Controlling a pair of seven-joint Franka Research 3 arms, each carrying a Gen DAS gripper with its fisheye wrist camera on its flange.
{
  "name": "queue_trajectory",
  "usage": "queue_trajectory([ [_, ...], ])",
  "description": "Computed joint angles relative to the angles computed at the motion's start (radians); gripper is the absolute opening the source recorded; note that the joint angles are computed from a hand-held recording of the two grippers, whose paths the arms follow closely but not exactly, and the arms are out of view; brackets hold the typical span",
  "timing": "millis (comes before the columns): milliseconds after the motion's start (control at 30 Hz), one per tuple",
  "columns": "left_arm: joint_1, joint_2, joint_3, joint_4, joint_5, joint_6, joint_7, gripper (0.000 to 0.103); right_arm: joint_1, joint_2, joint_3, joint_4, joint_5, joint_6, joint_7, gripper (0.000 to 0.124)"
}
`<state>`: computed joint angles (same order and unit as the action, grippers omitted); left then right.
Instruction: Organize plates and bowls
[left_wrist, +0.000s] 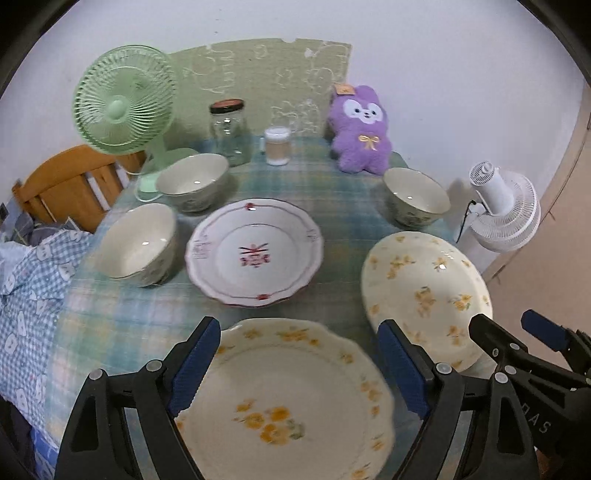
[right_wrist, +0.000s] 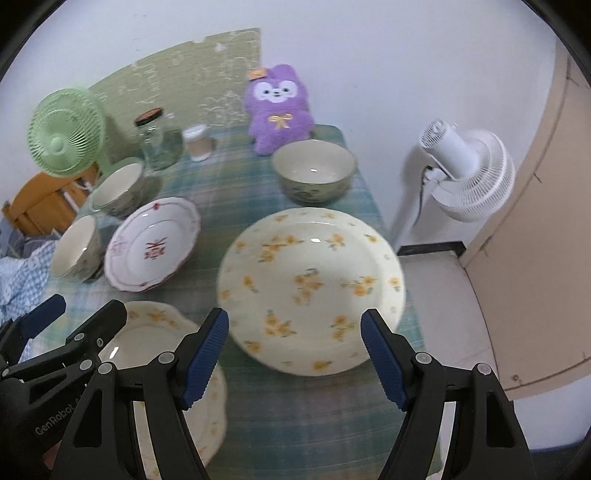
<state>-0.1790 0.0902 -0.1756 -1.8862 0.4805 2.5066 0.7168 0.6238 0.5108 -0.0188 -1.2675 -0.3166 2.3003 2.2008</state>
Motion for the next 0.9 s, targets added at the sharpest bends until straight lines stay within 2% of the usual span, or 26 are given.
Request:
queue_trajectory([
  [67, -0.010, 0.024, -0.002, 0.026, 0.022, 0.005, -0.028, 0.087, -0.018, -0.001, 0.000, -0.005, 0.013, 0.013, -0.014, 0.077],
  [133, -0.025, 0.069, -0.002, 0.077, 0.043, -0.022, -0.049, 0.087, -0.037, 0.012, 0.002, 0.003, 0.026, 0.027, -0.043, 0.077],
  [200, -0.044, 0.112, 0.000, 0.136, 0.048, -0.067, -0.068, 0.086, -0.062, 0.049, 0.011, 0.056, 0.065, -0.007, -0.095, 0.077],
  [467, -0.102, 0.270, 0.025, 0.326, 0.052, -0.173, -0.159, 0.083, -0.132, 0.175, 0.020, 0.216, 0.191, -0.038, -0.285, 0.077],
  [633, -0.132, 0.366, 0.039, 0.449, 0.041, -0.234, -0.165, 0.079, -0.157, 0.257, 0.015, 0.331, 0.245, -0.088, -0.365, 0.077],
  [900, -0.176, 0.500, 0.059, 0.619, 0.020, -0.325, -0.142, 0.074, -0.184, 0.383, 0.006, 0.509, 0.298, -0.181, -0.416, 0.077],
])
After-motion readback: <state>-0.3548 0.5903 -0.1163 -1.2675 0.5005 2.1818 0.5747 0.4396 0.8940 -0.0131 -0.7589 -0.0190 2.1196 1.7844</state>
